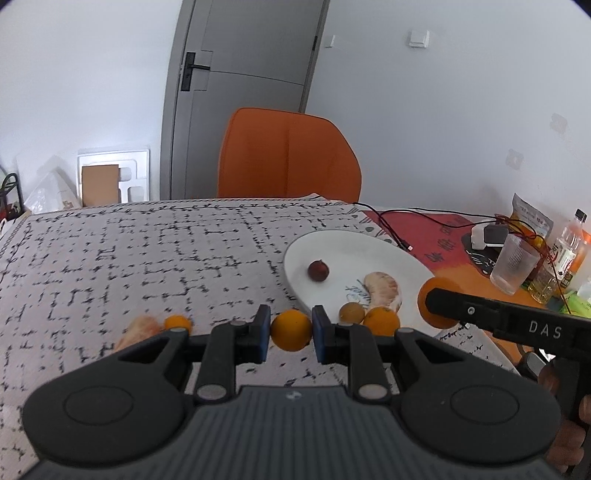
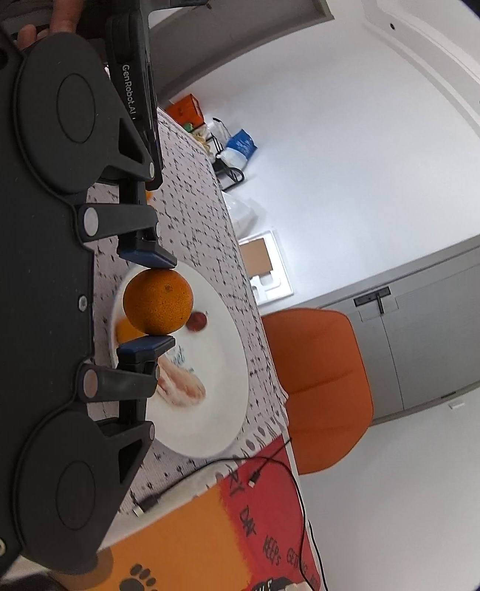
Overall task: Organize fruits
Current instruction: 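Carry both held oranges over the white bowl with both tools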
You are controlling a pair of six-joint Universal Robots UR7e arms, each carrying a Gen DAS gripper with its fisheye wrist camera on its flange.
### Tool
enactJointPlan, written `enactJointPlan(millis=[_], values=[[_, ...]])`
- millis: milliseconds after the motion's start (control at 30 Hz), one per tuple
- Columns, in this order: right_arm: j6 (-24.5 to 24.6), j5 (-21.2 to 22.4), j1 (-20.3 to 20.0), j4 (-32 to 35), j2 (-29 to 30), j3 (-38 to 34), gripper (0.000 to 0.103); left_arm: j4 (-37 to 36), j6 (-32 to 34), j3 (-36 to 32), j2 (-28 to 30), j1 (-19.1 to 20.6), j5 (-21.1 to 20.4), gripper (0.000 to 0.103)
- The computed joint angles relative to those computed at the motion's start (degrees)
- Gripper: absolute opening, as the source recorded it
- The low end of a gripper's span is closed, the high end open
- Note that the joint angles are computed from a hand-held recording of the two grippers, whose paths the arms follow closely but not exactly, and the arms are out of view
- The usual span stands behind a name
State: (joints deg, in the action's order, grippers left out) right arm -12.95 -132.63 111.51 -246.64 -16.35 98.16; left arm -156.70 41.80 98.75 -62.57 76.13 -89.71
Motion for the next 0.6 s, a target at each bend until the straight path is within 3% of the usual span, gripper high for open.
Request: enactJointPlan(millis=[600], values=[[0.01,2.80,-4.53,-2.70,-2.91,2.65,0.037,-3.14,1.69,-0.70,5.46,-3.68,3.26,0.022]])
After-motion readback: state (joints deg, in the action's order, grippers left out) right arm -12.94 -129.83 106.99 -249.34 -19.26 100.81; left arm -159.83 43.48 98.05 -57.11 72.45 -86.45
